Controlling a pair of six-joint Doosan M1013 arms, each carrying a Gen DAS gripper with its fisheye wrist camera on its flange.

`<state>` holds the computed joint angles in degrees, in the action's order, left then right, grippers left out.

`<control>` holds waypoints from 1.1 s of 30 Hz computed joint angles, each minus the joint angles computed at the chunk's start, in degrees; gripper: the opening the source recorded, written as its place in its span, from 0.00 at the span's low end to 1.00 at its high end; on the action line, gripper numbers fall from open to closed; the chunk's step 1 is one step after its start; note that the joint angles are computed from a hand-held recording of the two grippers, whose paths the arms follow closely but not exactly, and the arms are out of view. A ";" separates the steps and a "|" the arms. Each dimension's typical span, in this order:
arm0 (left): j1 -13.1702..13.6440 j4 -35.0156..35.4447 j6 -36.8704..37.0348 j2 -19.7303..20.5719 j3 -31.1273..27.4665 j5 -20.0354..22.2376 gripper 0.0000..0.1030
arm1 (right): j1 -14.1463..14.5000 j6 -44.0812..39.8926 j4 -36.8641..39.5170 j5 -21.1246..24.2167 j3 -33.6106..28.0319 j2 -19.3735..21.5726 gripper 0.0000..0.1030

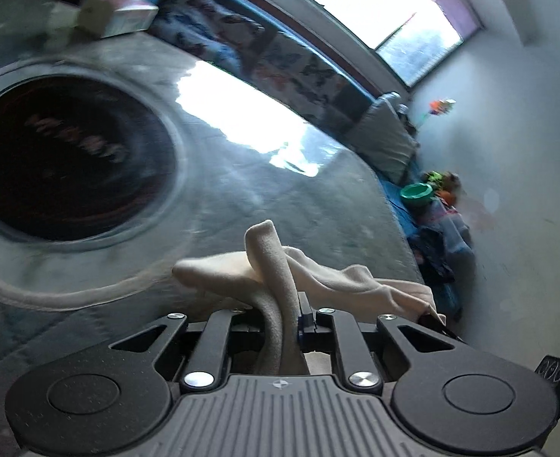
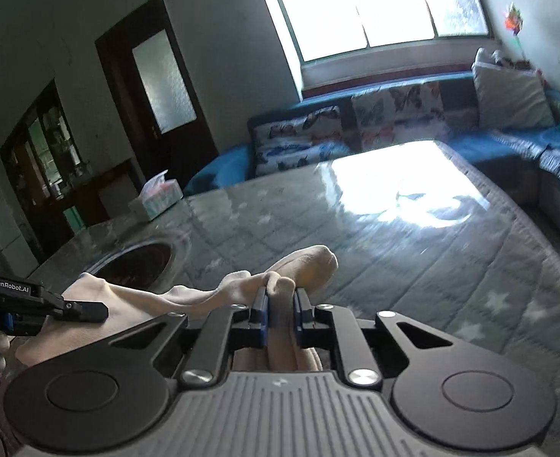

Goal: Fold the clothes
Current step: 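Lift the hem with both grippers and fold it over toward the collar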

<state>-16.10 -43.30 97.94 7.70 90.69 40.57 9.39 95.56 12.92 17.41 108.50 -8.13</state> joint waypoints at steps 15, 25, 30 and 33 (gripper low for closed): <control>-5.13 -3.47 6.69 5.06 -8.58 3.52 0.14 | -3.73 28.41 -33.33 1.15 -0.52 -4.53 0.09; -7.74 0.66 4.89 6.75 -11.11 4.95 0.14 | -5.27 36.06 -40.44 3.47 -0.75 -4.17 0.00; -7.22 2.00 3.07 6.90 -11.23 5.18 0.14 | -5.92 30.97 -33.80 5.21 -0.42 -2.77 0.08; -7.02 2.83 2.03 7.03 -11.20 5.44 0.14 | -6.98 25.60 -26.35 5.44 0.32 -1.85 0.28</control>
